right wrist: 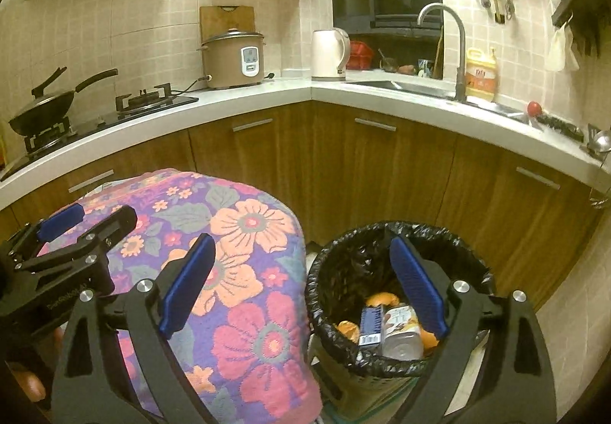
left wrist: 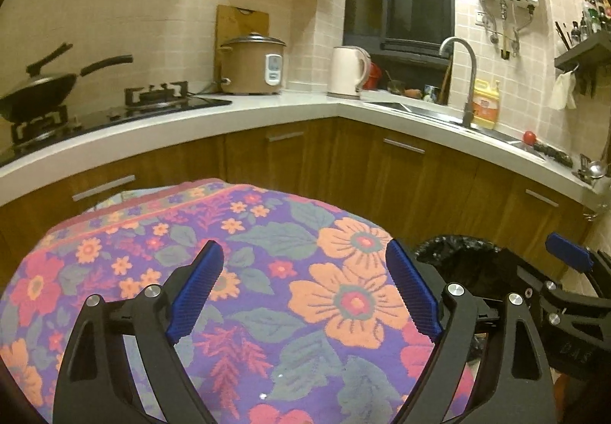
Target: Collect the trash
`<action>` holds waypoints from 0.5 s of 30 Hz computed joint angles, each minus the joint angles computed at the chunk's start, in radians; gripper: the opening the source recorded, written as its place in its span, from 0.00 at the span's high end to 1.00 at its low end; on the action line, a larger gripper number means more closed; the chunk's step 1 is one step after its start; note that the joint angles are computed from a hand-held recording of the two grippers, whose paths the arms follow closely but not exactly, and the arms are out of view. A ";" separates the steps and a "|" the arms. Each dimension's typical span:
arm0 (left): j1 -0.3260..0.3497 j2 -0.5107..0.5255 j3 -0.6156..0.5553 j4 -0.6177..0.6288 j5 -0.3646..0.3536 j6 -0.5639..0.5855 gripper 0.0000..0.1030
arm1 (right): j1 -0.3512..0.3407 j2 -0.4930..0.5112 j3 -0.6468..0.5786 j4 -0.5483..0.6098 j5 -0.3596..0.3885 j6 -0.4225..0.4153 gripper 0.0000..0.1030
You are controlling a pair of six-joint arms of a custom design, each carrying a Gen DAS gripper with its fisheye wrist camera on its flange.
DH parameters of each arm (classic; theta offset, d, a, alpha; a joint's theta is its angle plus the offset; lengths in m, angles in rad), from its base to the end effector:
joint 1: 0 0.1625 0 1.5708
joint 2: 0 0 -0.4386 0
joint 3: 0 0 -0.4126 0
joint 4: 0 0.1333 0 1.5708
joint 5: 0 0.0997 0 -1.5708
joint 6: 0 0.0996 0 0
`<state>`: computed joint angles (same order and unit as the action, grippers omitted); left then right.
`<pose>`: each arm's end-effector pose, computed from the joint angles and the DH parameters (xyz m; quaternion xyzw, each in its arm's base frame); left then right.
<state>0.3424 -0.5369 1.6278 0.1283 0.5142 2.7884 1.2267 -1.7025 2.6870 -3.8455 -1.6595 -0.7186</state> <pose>-0.3883 -0.3720 -0.0595 0.2805 0.8076 -0.4591 0.2417 0.0181 -0.3184 0.3219 0.1224 -0.7893 0.4999 0.3349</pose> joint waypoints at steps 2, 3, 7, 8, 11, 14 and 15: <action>-0.001 0.002 -0.002 0.006 -0.011 -0.008 0.18 | -0.003 0.006 0.000 0.003 0.003 -0.004 0.14; -0.001 0.002 -0.001 0.007 -0.016 -0.014 0.18 | -0.006 0.005 0.001 0.008 0.008 -0.008 0.14; -0.002 -0.004 0.007 -0.006 -0.021 -0.008 0.17 | -0.003 0.006 0.003 0.001 0.008 -0.007 0.14; -0.003 -0.003 0.006 -0.005 -0.023 -0.008 0.17 | -0.005 0.001 0.004 0.004 0.011 -0.005 0.14; -0.007 -0.004 0.010 -0.018 -0.028 0.006 0.17 | -0.013 -0.018 0.010 0.015 0.022 0.003 0.14; -0.012 -0.008 0.017 -0.038 -0.035 0.027 0.14 | -0.021 -0.038 0.014 0.027 0.030 0.007 0.14; -0.013 -0.010 0.020 -0.045 -0.036 0.033 0.14 | -0.022 -0.041 0.014 0.029 0.028 0.007 0.14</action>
